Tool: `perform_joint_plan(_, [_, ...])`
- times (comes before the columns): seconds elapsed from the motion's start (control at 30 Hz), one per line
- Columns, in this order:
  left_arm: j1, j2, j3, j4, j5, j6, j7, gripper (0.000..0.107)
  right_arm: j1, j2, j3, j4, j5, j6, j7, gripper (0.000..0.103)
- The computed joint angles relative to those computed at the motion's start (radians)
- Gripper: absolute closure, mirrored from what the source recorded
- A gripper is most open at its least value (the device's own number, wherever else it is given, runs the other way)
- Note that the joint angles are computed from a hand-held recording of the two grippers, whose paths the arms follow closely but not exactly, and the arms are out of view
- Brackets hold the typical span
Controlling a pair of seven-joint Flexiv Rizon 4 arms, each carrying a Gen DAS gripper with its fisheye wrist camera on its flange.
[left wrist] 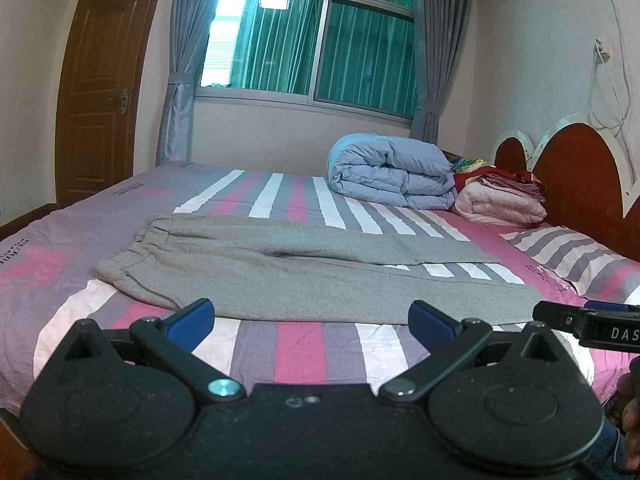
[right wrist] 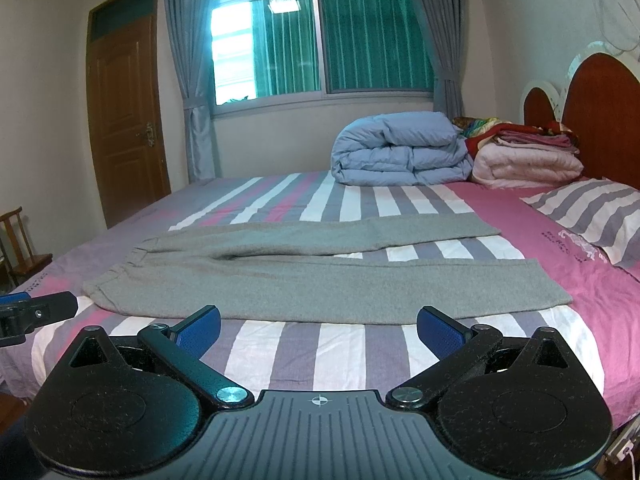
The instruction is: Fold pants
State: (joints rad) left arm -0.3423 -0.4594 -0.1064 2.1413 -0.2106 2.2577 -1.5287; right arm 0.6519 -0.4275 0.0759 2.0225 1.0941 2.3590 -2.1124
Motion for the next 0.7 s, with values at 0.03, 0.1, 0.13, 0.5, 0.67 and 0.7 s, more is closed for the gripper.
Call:
perform_joint_plan(0.03, [0.001,0.0,0.0,0.0,0.001,0.0,0.0,0.01,0.0,0.001,-0.001,-0.001,0.003,-0.003,-0.003,0.0])
perform_joint_plan(0.1, [-0.001,0.0,0.001,0.0,-0.001,0.0,-0.001,0.01,-0.001,0.001,0.001,0.0,0.001,-0.001,0.0,0.0])
perform_joint_plan(0.13, [0.001,0.0,0.0,0.0,0.002,-0.001,-0.002,0.01,-0.001,0.001,0.0,-0.001,0.002,-0.003,-0.002,0.0])
perform_joint_plan(0.5, [0.001,-0.011,0.01,-0.025,-0.011,-0.04,0.03,0.01,-0.011,-0.021,0.005,0.007,-0.049,0.008,0.04,0.0])
perform_joint_plan(0.67, [0.081,-0.019,-0.009,-0.082,0.006,-0.136,0.025,0.01,-0.054,-0.038,-0.02,0.004,-0.208,-0.017,0.133,0.0])
perform_joint_plan(0.7, [0.147,-0.02,-0.052,-0.101,0.072,-0.167,0.005,0.01,-0.074,-0.038,-0.02,0.003,-0.258,-0.026,0.173,0.0])
